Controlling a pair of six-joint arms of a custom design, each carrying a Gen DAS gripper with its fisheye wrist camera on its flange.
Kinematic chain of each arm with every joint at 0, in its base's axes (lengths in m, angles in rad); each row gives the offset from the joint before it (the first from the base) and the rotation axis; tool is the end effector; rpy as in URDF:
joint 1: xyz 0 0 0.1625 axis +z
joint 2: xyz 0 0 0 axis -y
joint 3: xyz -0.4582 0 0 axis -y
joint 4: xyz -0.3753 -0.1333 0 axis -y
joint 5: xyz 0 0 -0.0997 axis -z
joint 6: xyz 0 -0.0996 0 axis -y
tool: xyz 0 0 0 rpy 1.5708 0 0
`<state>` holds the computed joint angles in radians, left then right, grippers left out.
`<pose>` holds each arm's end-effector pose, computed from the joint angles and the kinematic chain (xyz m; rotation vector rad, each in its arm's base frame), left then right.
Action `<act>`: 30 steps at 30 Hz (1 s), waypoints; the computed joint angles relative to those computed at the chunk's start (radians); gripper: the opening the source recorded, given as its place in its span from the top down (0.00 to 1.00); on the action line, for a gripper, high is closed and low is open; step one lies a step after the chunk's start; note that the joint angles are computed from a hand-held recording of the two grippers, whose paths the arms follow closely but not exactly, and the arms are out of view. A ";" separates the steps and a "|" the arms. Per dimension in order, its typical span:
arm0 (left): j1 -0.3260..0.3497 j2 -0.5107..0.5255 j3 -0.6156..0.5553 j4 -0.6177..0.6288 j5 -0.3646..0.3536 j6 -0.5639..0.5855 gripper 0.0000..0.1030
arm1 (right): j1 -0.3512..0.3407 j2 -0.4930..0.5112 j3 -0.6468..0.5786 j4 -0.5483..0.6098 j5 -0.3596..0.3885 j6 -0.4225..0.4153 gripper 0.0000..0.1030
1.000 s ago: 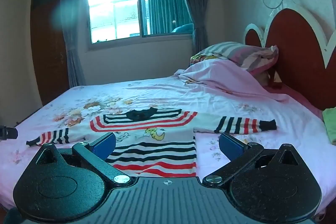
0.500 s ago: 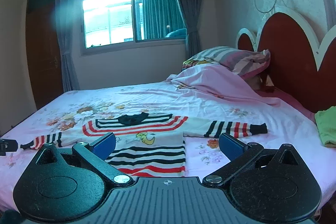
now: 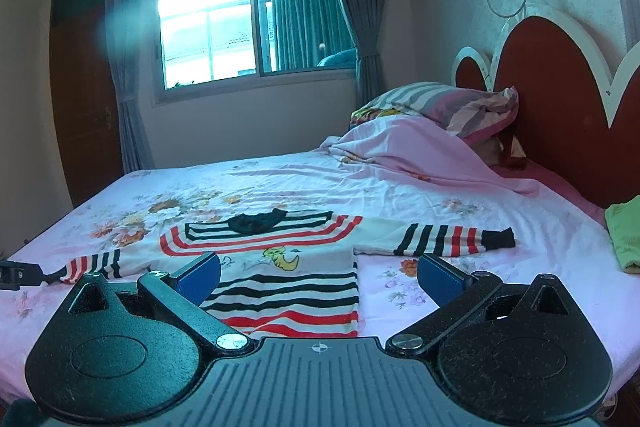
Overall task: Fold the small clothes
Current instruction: 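Move the left gripper toward the black cuff of a striped sleeve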
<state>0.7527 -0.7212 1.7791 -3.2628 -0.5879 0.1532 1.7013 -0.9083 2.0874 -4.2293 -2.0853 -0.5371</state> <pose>-0.3203 -0.5962 0.1526 0.6811 2.1131 -1.0602 0.1513 -0.5052 0.2683 0.1897 -1.9257 1.5817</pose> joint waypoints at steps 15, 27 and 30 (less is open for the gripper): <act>0.006 0.014 -0.010 -0.008 0.006 0.016 0.01 | -0.018 -0.003 0.002 0.007 0.011 0.007 0.00; 0.017 0.020 -0.016 0.004 -0.006 0.009 0.02 | -0.027 0.002 0.001 0.017 0.011 0.014 0.00; 0.020 0.025 -0.019 0.004 -0.002 0.009 0.02 | -0.029 0.004 0.000 0.019 0.009 0.014 0.00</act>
